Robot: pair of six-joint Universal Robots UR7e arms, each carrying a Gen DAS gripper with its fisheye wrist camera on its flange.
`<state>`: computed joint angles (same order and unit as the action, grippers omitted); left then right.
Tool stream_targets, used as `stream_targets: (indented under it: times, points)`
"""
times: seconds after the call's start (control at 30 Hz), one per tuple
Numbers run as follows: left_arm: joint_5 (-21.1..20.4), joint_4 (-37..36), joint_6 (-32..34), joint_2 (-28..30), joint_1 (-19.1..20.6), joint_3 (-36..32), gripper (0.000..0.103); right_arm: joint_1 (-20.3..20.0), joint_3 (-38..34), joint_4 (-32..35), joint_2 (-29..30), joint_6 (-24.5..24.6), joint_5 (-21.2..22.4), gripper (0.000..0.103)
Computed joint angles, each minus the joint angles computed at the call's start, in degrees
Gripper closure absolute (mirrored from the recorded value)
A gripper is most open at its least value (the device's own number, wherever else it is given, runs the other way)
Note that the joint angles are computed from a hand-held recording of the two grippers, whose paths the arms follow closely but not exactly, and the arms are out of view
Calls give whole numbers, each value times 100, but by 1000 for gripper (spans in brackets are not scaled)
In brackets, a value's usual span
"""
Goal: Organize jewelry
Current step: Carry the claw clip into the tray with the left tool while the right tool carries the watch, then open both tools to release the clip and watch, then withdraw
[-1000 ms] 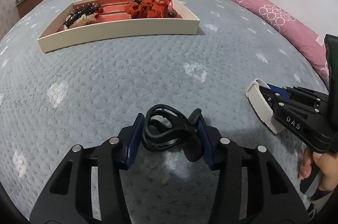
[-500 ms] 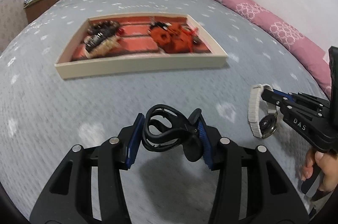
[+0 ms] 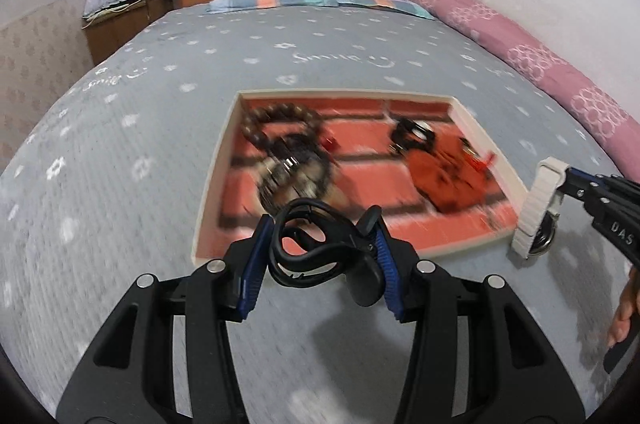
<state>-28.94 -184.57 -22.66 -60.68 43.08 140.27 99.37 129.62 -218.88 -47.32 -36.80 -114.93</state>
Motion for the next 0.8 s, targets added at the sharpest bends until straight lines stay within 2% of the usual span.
stream_targets:
  times: [0.23, 0.5, 0.57, 0.63, 0.7, 0.8]
  points:
    - [216, -345, 873, 449, 646, -662, 55, 0, -841, 456, 451, 6, -370, 99]
    - [83, -450, 1051, 631, 1080, -887, 54, -157, -1046, 584, 660, -117, -550, 99]
    - [66, -477, 975, 612, 1087, -829, 47, -226, -985, 728, 552, -7, -427, 95]
    - [91, -673, 970, 603, 1043, -727, 31, -272, -926, 766, 485, 85, -351, 95]
    - [26, -789, 962, 543, 988, -608, 29, -288, -875, 724, 469, 54, -377, 93]
    - [33, -640, 730, 382, 828, -391, 26, -318, -725, 614, 420, 21, -398, 69]
